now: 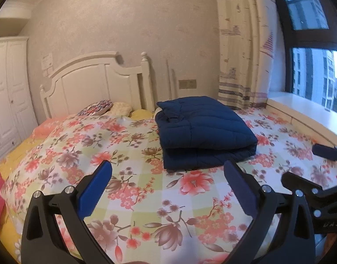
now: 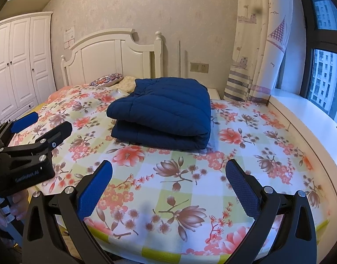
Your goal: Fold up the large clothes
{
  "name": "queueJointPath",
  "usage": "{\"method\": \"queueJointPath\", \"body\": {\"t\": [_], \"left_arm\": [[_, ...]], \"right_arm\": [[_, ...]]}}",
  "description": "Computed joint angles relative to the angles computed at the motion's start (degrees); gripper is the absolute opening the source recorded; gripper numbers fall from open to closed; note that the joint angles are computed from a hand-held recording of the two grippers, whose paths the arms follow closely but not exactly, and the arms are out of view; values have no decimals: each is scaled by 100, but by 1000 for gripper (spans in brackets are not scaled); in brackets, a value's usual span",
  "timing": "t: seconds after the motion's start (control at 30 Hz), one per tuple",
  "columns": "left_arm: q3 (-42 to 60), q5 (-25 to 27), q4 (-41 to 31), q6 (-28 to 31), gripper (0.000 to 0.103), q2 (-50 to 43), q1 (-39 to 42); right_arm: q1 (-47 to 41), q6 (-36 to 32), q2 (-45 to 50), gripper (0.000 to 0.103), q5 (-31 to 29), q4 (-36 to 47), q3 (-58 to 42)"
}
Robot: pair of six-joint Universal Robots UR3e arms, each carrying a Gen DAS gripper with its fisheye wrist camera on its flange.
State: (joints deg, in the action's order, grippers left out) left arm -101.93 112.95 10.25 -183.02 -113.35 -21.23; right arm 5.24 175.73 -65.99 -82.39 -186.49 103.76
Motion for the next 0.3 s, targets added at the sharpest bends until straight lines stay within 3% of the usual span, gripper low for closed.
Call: {"method": "queueJointPath", "body": {"t": [0.17, 0.3], "left_arm": [[-60, -1054, -513, 79, 101, 96, 639], [243, -1387, -1077, 47, 101, -48, 1421]], "right_arm": [[-92, 12, 295, 99, 30, 185, -187], [-245, -170, 565, 99, -50, 514, -535]]}}
